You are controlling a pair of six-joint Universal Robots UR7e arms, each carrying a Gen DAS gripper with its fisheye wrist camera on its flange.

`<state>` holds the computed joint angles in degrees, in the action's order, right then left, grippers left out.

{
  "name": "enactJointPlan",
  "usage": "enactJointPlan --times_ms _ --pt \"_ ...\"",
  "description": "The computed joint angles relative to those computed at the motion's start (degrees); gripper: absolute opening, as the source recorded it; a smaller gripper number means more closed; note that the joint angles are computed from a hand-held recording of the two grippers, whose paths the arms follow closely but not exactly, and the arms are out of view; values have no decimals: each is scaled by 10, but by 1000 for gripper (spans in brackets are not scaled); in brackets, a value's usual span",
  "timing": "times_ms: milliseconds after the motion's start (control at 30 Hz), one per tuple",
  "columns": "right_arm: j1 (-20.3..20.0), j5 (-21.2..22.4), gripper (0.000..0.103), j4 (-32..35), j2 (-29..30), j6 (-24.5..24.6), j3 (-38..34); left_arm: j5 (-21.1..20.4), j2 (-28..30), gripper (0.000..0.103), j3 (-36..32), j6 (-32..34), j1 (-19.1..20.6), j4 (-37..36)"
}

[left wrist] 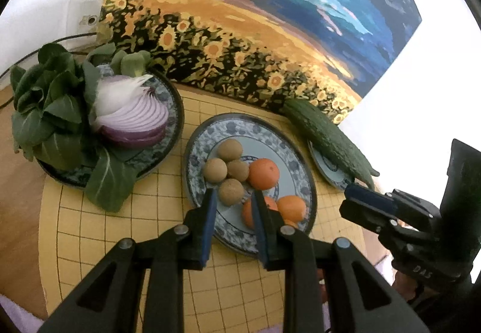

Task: Organize fruits
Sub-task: 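Lift both tools off the plate and move toward the red apples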

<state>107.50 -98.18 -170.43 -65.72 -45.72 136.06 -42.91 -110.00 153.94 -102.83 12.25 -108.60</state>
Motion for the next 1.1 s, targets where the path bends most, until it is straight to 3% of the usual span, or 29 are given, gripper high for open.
enactJointPlan --times_ms 400,1100 --pt "-12 31 24 0 -83 6 45 -7 20 23 -32 -39 -60 85" --pt "-43 49 24 0 -231 32 113 -41 35 23 -54 -70 -144 137"
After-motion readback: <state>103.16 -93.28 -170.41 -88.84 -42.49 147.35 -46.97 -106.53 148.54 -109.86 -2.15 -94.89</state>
